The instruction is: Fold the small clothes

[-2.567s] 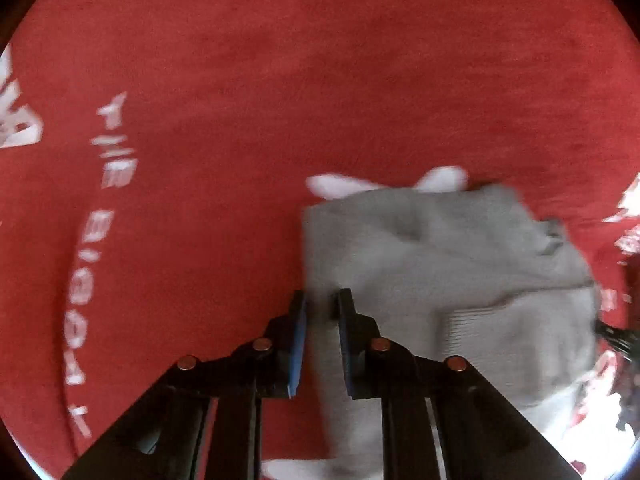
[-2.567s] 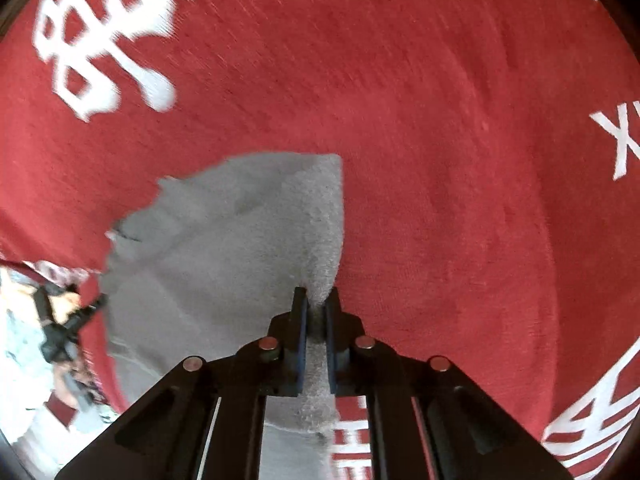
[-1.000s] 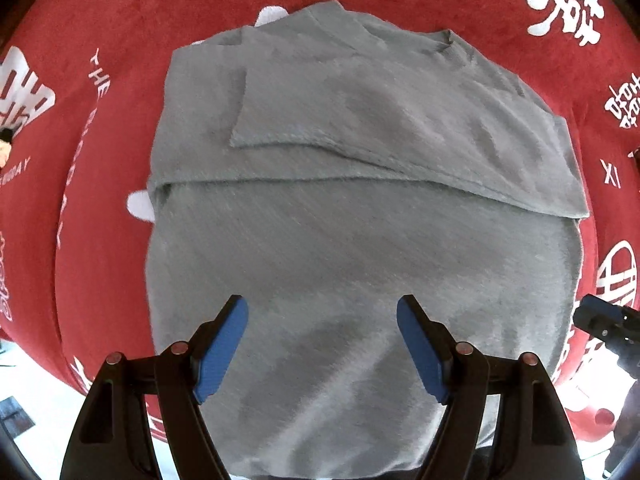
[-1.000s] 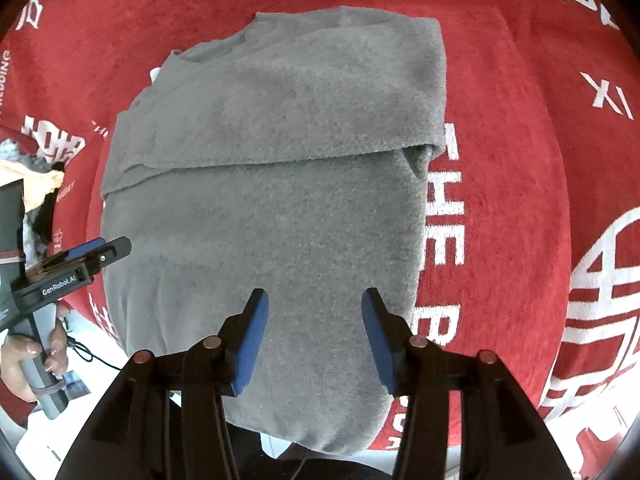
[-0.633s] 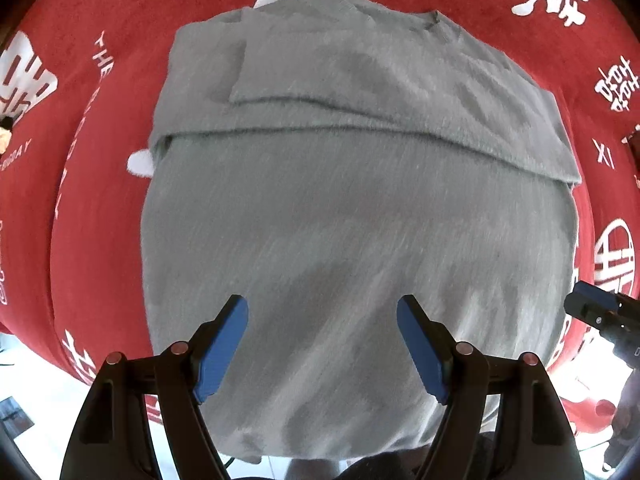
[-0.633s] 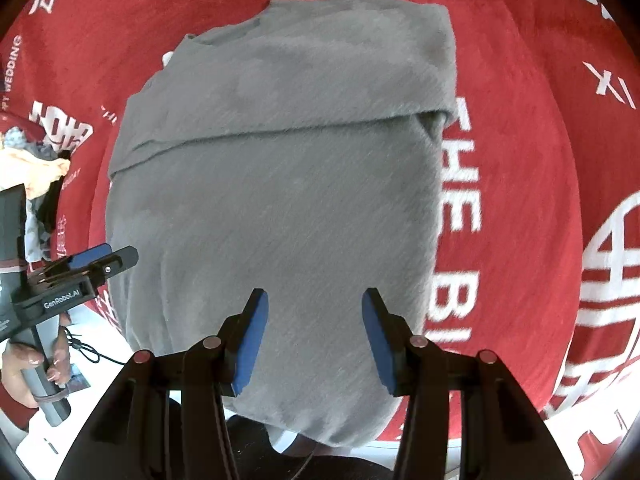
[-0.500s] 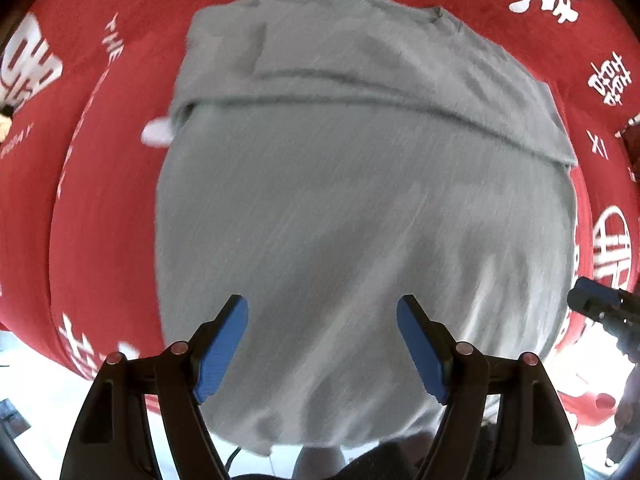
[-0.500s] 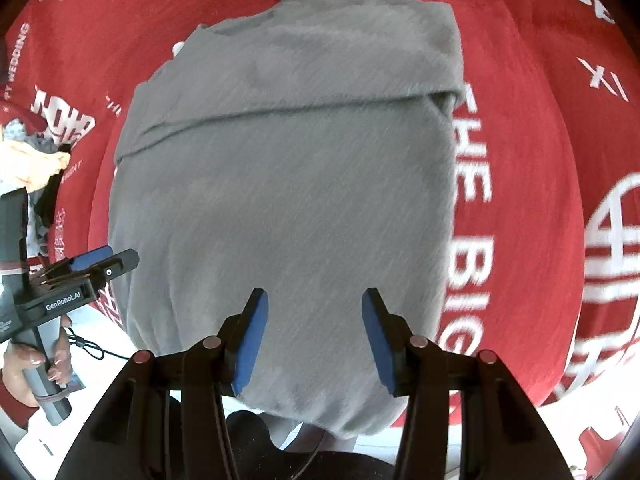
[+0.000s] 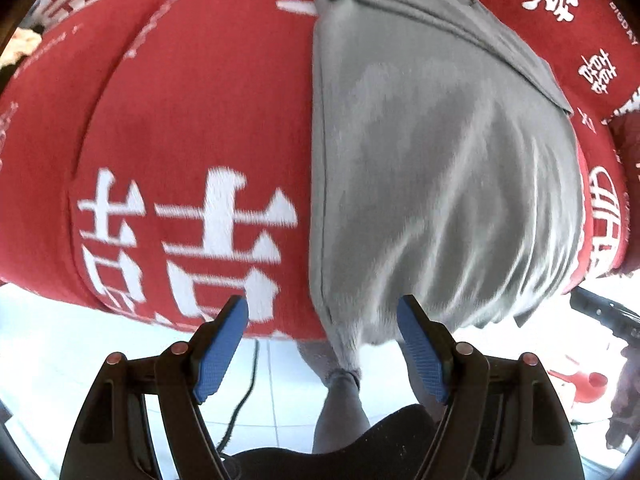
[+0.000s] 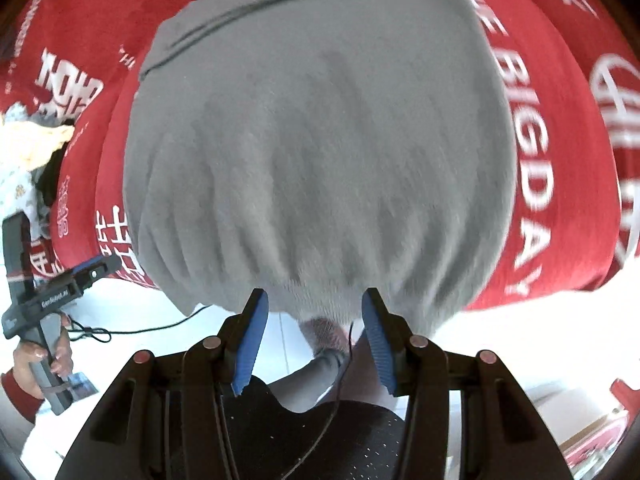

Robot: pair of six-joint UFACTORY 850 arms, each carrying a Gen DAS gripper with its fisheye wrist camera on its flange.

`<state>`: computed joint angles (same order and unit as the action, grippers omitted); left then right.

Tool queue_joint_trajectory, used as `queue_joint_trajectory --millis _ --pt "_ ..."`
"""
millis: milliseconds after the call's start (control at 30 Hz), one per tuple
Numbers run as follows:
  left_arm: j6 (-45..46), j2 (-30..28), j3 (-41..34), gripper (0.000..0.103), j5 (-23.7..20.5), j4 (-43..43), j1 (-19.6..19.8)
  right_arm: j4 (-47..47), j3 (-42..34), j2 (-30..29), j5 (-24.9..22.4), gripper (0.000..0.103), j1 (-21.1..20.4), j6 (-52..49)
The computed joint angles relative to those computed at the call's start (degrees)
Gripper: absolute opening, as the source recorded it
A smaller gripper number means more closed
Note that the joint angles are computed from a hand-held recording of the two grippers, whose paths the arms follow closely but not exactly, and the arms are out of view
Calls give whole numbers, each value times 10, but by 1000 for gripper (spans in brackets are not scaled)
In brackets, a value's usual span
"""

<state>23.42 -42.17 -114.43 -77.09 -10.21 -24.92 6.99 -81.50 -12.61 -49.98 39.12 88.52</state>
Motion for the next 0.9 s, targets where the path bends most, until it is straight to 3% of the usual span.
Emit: queue_joint_trajectory --millis 200,300,500,700,900 --pt "20 10 46 78 2 -58 12 -14 71 51 38 53 17 55" --pt "21 4 55 78 6 -82 9 -13 131 90 90 53 20 59" --pt "16 6 87 78 7 -118 12 59 228 133 150 53 19 -20" --pt "31 13 117 78 14 -120 6 121 304 163 250 53 19 -60" --pt "33 21 139 78 10 -146 12 272 333 163 313 53 9 -229"
